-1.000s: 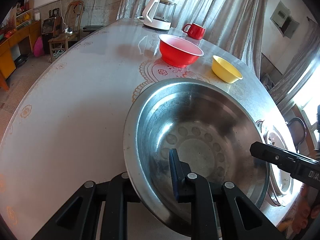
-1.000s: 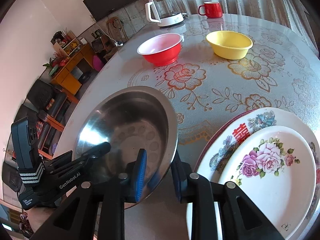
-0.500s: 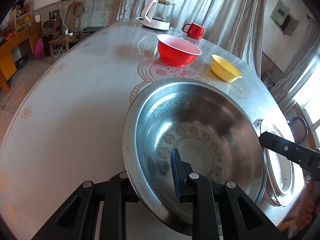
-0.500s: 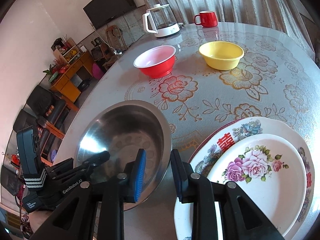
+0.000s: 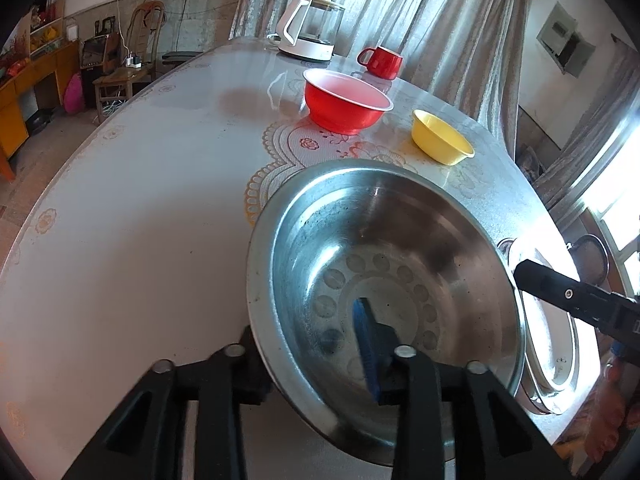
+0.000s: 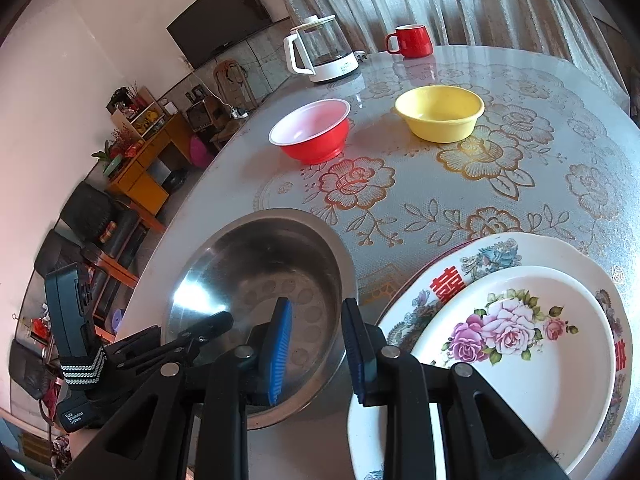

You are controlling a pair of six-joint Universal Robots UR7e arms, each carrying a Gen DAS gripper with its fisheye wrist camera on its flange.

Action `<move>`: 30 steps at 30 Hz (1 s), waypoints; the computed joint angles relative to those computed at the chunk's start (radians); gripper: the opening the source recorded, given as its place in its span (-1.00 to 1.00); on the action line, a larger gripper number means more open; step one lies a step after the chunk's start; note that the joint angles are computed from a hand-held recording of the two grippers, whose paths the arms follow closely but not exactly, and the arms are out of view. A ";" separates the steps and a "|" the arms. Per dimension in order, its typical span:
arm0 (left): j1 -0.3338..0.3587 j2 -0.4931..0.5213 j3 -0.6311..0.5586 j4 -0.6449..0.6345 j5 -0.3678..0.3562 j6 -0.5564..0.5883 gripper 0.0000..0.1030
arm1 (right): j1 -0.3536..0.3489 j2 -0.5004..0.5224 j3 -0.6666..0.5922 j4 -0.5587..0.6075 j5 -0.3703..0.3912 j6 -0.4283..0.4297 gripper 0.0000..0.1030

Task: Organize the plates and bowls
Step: 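Lower the steel bowl onto the table and open both grippers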

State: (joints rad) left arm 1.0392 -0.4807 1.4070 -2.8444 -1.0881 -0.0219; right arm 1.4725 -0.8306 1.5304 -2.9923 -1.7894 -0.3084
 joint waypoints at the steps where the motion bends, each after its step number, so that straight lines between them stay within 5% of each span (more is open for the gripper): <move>1: -0.002 -0.007 0.011 -0.025 -0.003 -0.005 0.25 | -0.001 -0.002 0.002 0.001 0.004 0.001 -0.49; 5: -0.016 -0.029 0.036 -0.074 0.006 0.013 0.32 | -0.009 -0.013 0.012 -0.001 0.023 0.014 -0.49; 7: -0.021 -0.034 0.042 -0.090 0.021 0.010 0.66 | -0.011 -0.017 0.016 -0.009 0.022 0.018 -0.49; 9: -0.021 -0.039 0.047 -0.101 0.024 -0.010 0.76 | -0.012 -0.020 0.021 -0.015 0.024 0.020 -0.49; 18: -0.015 -0.019 -0.039 0.011 0.066 -0.042 0.93 | -0.007 -0.018 -0.010 0.009 -0.008 0.013 -0.37; 30: 0.007 0.110 -0.396 0.205 0.122 -0.006 1.00 | 0.013 0.128 -0.378 0.183 -0.093 -0.002 -0.19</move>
State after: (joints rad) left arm 1.0461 -0.3708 1.0114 -2.6395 -0.9661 -0.0274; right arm 1.4854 -0.7025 1.1524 -2.8091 -1.8828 -0.3102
